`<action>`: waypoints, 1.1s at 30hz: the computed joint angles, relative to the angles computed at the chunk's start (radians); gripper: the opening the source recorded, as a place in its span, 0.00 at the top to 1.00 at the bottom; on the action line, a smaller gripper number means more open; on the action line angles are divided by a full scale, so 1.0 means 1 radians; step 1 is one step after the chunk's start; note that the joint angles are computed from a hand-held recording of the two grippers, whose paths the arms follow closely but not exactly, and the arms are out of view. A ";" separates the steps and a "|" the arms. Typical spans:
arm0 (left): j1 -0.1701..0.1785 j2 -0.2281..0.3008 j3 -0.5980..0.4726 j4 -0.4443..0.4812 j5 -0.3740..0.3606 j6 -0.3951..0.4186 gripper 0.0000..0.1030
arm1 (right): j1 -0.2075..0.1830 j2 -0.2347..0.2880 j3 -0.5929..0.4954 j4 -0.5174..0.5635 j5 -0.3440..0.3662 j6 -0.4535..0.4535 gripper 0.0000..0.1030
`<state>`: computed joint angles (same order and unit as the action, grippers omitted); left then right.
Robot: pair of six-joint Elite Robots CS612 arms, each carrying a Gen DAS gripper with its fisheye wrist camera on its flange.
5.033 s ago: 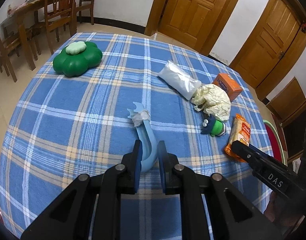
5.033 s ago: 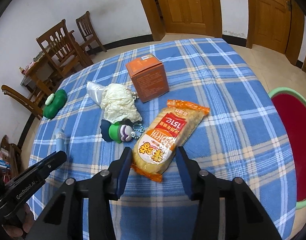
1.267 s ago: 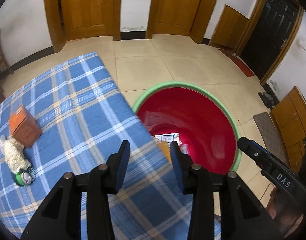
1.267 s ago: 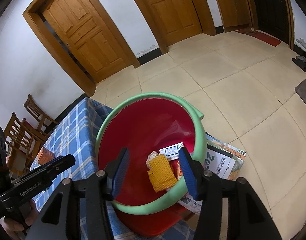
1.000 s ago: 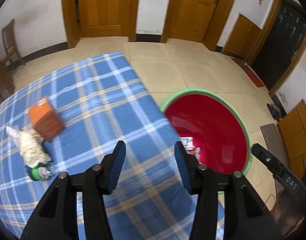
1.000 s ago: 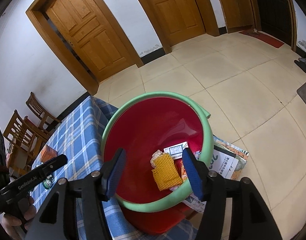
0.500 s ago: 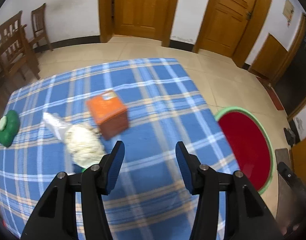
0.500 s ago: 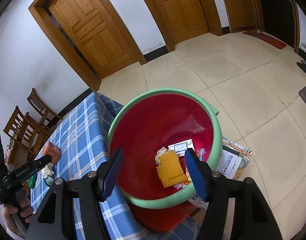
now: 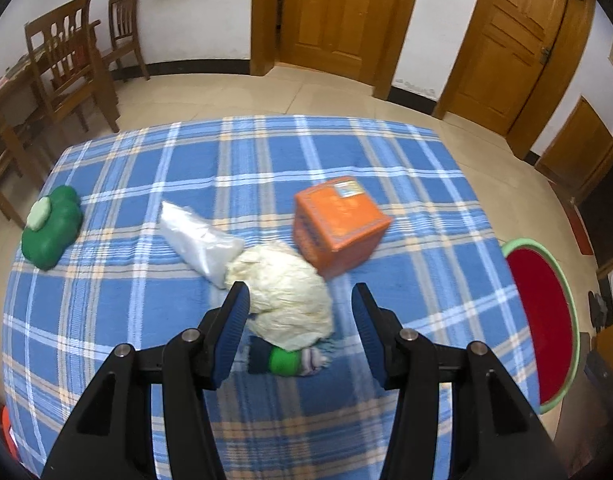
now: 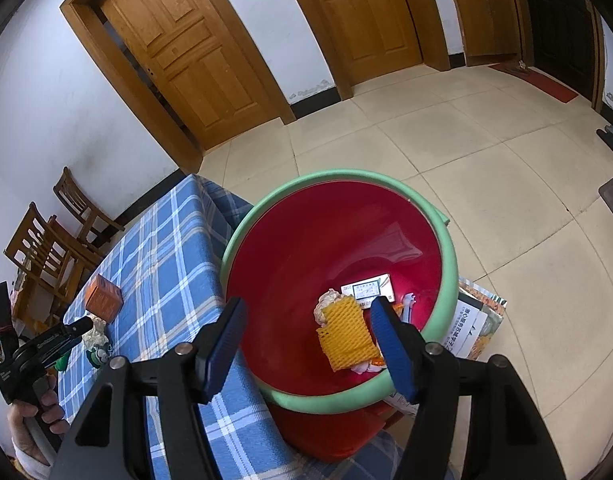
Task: Collect trash
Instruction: 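Return to the table and grasp the crumpled cream paper with the left gripper, then grasp the green toy figure with the right gripper while the left holds the paper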
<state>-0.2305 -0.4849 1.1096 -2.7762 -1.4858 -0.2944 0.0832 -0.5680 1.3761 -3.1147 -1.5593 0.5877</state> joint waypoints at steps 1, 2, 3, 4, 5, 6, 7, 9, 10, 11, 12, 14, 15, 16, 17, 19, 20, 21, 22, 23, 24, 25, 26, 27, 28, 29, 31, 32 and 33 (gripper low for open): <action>0.001 0.003 -0.004 0.004 0.002 -0.003 0.48 | 0.000 0.000 -0.002 0.003 0.000 -0.001 0.35; 0.004 0.005 -0.007 0.010 0.003 -0.007 0.48 | 0.001 0.001 -0.003 0.006 -0.001 -0.003 0.35; 0.006 0.008 -0.010 0.015 0.002 -0.010 0.48 | 0.002 0.001 -0.005 0.010 -0.001 -0.004 0.35; 0.008 0.011 -0.015 0.021 0.000 -0.014 0.48 | 0.003 0.002 -0.008 0.014 -0.001 -0.005 0.35; 0.010 0.014 -0.018 0.026 -0.002 -0.019 0.48 | 0.003 0.002 -0.009 0.016 -0.001 -0.007 0.35; 0.011 0.017 -0.022 0.031 -0.004 -0.022 0.48 | 0.004 0.002 -0.010 0.019 -0.001 -0.009 0.35; 0.012 0.020 -0.026 0.035 -0.008 -0.026 0.48 | 0.004 0.003 -0.013 0.023 -0.001 -0.010 0.35; 0.014 0.026 -0.032 0.038 -0.015 -0.029 0.48 | 0.006 0.005 -0.018 0.029 -0.001 -0.012 0.35; 0.015 0.028 -0.035 0.038 -0.020 -0.029 0.48 | 0.006 0.006 -0.020 0.032 -0.001 -0.014 0.35; 0.016 0.031 -0.037 0.038 -0.028 -0.028 0.48 | 0.007 0.006 -0.021 0.033 0.000 -0.015 0.35; 0.016 0.033 -0.039 0.037 -0.032 -0.025 0.48 | 0.007 0.006 -0.022 0.035 0.001 -0.016 0.35; 0.016 0.035 -0.040 0.036 -0.037 -0.020 0.48 | 0.008 0.007 -0.025 0.039 0.002 -0.019 0.35; 0.016 0.036 -0.040 0.034 -0.042 -0.019 0.52 | 0.009 0.007 -0.025 0.040 0.003 -0.020 0.35; 0.017 0.036 -0.040 0.033 -0.047 -0.017 0.59 | 0.009 0.007 -0.026 0.041 0.004 -0.021 0.35; 0.018 0.038 -0.042 0.034 -0.052 -0.016 0.60 | 0.010 0.008 -0.028 0.042 0.005 -0.021 0.35; 0.019 0.037 -0.038 0.026 -0.059 -0.019 0.64 | 0.012 0.008 -0.031 0.043 0.005 -0.023 0.35; 0.020 0.035 -0.035 0.021 -0.062 -0.019 0.64 | 0.013 0.009 -0.032 0.042 0.005 -0.024 0.35; 0.020 0.034 -0.032 0.016 -0.065 -0.020 0.65 | 0.014 0.009 -0.033 0.043 0.005 -0.027 0.35; 0.021 0.031 -0.026 0.007 -0.067 -0.021 0.65 | 0.015 0.009 -0.035 0.042 0.005 -0.028 0.35; 0.022 0.028 -0.021 -0.001 -0.069 -0.021 0.65 | 0.016 0.009 -0.036 0.041 0.005 -0.030 0.35; 0.023 0.023 -0.012 -0.013 -0.069 -0.021 0.65 | 0.018 0.010 -0.037 0.041 0.006 -0.034 0.35; 0.023 0.019 -0.006 -0.021 -0.070 -0.020 0.65 | 0.019 0.010 -0.039 0.042 0.007 -0.037 0.35; 0.024 0.012 0.005 -0.036 -0.070 -0.020 0.65 | 0.020 0.011 -0.042 0.042 0.008 -0.040 0.35; 0.025 0.005 0.017 -0.052 -0.071 -0.019 0.65 | 0.022 0.012 -0.045 0.043 0.011 -0.043 0.35; 0.026 0.000 0.026 -0.063 -0.072 -0.018 0.65 | 0.025 0.012 -0.048 0.045 0.014 -0.048 0.35; 0.026 -0.009 0.040 -0.080 -0.072 -0.018 0.65 | 0.026 0.013 -0.052 0.046 0.017 -0.052 0.35; 0.028 -0.021 0.062 -0.104 -0.073 -0.017 0.65 | 0.031 0.016 -0.062 0.049 0.024 -0.063 0.35; 0.029 -0.029 0.075 -0.118 -0.073 -0.017 0.65 | 0.034 0.018 -0.067 0.051 0.028 -0.070 0.35; 0.030 -0.034 0.083 -0.126 -0.073 -0.016 0.65 | 0.036 0.019 -0.071 0.053 0.032 -0.074 0.35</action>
<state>-0.2007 -0.5191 1.1929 -2.9023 -1.5583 -0.3103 0.1192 -0.5495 1.3053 -3.0621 -1.5273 0.5133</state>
